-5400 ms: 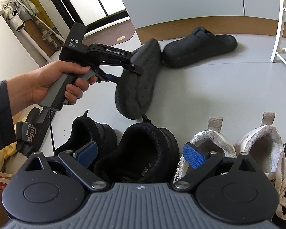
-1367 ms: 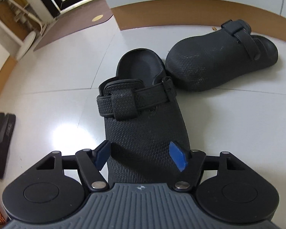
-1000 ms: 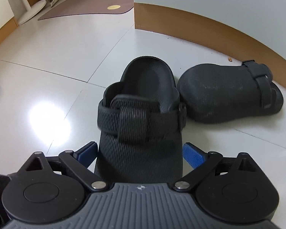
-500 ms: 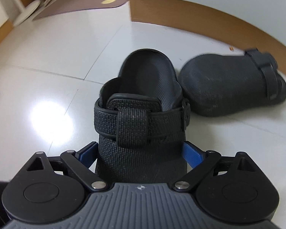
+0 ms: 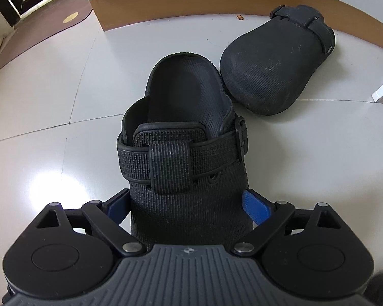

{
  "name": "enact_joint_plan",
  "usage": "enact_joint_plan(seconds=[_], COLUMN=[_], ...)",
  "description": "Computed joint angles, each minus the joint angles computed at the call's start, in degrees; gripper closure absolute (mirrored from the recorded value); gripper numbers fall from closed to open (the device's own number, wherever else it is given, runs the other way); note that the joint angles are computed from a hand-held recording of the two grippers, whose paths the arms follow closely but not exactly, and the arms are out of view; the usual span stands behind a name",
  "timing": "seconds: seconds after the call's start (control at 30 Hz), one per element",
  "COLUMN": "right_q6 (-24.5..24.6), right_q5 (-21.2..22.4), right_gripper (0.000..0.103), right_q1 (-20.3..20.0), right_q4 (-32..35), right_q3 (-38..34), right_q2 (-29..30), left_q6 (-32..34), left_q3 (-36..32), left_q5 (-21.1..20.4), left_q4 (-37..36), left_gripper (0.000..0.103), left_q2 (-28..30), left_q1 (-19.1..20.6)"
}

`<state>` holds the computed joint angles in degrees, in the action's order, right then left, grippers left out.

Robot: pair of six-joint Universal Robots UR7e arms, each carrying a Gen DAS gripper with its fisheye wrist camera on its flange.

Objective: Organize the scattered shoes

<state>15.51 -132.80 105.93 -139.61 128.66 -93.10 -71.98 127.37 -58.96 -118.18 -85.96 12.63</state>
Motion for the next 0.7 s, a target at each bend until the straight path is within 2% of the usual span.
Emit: enact_joint_plan(seconds=[0.17,0.37,0.43,0.53,0.63,0.7], right_q6=[2.0,-0.6,-0.8,-1.4,-3.2,-3.5], right_q5=[1.3,7.3,6.4,7.1,8.6,8.7], right_gripper=[0.005,0.005,0.005,0.005,0.005,0.005], right_q1=[-0.3,-1.5,-0.8,0.5,2.3,3.3], right_q4=[-0.5,2.8,2.8,0.4,2.8,3.9], right_q3=[0.1,0.0,0.6,3.0,4.8,5.3], right_q2=[-0.2,-4.2,-5.9,-11.2,-19.4,-22.4], left_q6=[1.0,0.9,1.4,2.9,4.3,5.4], left_q3=[-0.5,-0.7,-1.1,-2.4,-3.8,-5.0], left_q5=[0.0,0.1,-0.1,0.5,0.7,0.8], left_q4=[-0.9,-2.0,-2.5,-3.0,-3.2,-3.0], left_gripper=[0.009,0.009,0.009,0.009,0.009,0.009], left_q2=[1.2,2.4,3.3,5.1,6.6,7.6], left_q1=[0.2,-0.3,-0.3,-0.2,-0.3,-0.3])
